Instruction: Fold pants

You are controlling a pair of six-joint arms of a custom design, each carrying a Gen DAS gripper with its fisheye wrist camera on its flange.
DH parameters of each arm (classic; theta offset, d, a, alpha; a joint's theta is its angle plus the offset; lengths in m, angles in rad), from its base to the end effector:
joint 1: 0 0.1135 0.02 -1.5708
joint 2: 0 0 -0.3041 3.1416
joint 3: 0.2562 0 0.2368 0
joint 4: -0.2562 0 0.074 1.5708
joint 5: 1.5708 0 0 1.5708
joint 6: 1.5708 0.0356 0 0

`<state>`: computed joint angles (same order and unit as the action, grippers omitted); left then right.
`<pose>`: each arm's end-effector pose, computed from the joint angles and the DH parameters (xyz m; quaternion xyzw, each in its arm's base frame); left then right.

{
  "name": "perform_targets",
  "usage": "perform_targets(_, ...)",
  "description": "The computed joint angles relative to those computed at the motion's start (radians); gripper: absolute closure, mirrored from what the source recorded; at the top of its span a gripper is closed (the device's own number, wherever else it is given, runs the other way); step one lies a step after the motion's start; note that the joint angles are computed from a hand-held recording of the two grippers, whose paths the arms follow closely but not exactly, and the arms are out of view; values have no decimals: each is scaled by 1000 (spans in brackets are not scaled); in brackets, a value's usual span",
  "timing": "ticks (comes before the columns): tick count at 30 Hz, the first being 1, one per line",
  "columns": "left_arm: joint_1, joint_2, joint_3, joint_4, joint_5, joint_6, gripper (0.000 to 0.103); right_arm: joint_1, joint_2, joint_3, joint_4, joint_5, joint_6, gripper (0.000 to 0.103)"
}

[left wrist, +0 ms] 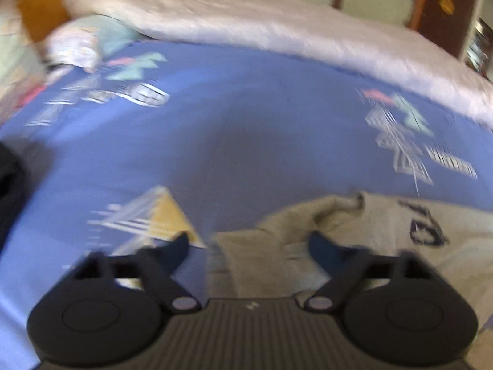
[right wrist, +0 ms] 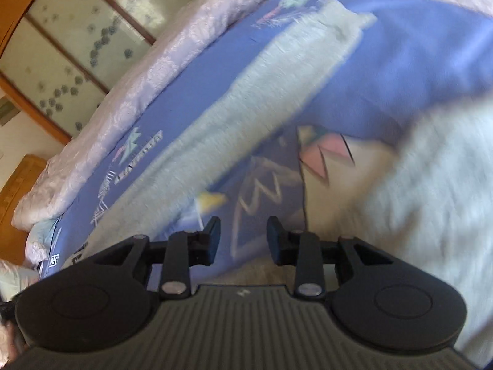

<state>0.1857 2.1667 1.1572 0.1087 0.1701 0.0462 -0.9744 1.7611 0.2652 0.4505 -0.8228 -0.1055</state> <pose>0.4248 0.0737 0.1177 -0.0377 0.9407 -0.0418 0.3347 0.1360 -0.1539 0.1032 0.2784 0.8466 0.2089 0.4027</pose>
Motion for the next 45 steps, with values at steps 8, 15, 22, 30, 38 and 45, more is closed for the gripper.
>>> perform_targets(8, -43, -120, -254, 283, -1, -13, 70, 223, 88, 551, -196, 365, 358, 64)
perform_targets(15, 1, -345, -433, 359, 64, 4, 70, 319, 389, 961, -372, 564, 612, 54)
perform_targets(22, 24, -471, -533, 367, 64, 1, 70, 304, 377, 883, -288, 631, 641, 100)
perform_targets(30, 132, -764, -698, 291, 165, -58, 70, 31, 55, 624, -269, 331, 525, 100)
perform_targets(38, 499, -1025, -835, -30, 449, 122, 70, -489, -129, 479, -661, -53, 70, 100)
perform_targets(45, 783, -967, -877, -261, 566, 405, 56, -824, 40, 460, -925, -23, -444, 93)
